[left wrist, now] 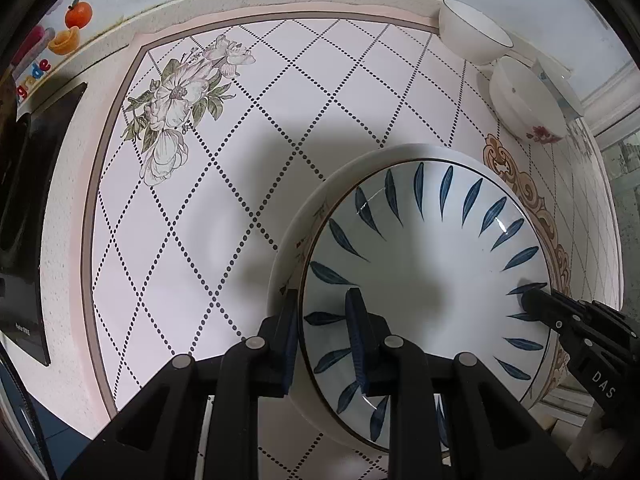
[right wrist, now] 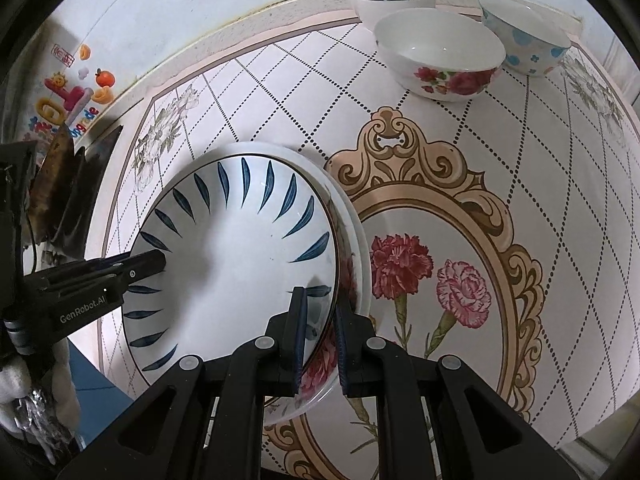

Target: Organize plates and bowls

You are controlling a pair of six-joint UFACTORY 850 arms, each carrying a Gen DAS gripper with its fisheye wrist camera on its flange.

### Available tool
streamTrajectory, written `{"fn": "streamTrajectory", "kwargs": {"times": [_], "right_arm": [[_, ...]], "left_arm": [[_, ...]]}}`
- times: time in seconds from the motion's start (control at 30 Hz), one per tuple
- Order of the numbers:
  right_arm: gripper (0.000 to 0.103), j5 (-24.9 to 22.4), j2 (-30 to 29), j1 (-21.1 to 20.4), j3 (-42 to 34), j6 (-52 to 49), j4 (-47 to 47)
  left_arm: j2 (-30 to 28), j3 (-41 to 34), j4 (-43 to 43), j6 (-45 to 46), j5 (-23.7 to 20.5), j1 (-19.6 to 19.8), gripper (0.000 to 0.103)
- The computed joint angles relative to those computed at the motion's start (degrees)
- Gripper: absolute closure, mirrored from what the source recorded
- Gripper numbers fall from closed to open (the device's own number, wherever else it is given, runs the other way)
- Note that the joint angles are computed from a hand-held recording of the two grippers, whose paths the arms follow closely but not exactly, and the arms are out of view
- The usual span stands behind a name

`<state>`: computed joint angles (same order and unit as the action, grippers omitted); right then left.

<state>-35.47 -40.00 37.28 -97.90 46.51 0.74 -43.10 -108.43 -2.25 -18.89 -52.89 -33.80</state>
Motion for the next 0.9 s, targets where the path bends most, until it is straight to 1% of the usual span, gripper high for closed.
{"fn": "streamTrajectory", "kwargs": {"times": [0.13,0.27,0.37,0.57,0.7,0.8,0.9], "right_arm": [[0.088,1.38,0.53,-0.76,1.12,-1.49,3.96],[0.086,3.31,1.61,-1.91,3.13,-4.53,10.93],[0.086,3.53,1.98,-2.30,3.70,-5.68,13.84],[0.086,2.86,2.38,-2.54,3.97,-6.42,16.10],[0.086,1.47,2.39,-2.14,3.47,-5.03,14.28],[0.086,-0.74,2.03,-1.52,2.06,-2.19,10.25],[0.086,-2.36,2.25,-0.87,1.27,0.04,6.58]], "left_arm": [[-0.17,0.05,-2.02,1.29,-0.39,0.42,0.083],[-0.49,-0.31,-3.30,1.46,-0.91,0.54,0.083],[-0.44,-0.26,-3.79,1.14,-0.97,0.63,0.083],[-0.28,-0.26,-3.08,0.48,-1.33,0.55,0.083],[0.66,0.77,-1.51,-0.52,-1.35,0.35,0.083],[1.60,1.39,1.22,-2.42,-1.72,-0.16,0.082],[3.34,2.72,3.33,-3.68,-1.09,-0.66,0.082]]}}
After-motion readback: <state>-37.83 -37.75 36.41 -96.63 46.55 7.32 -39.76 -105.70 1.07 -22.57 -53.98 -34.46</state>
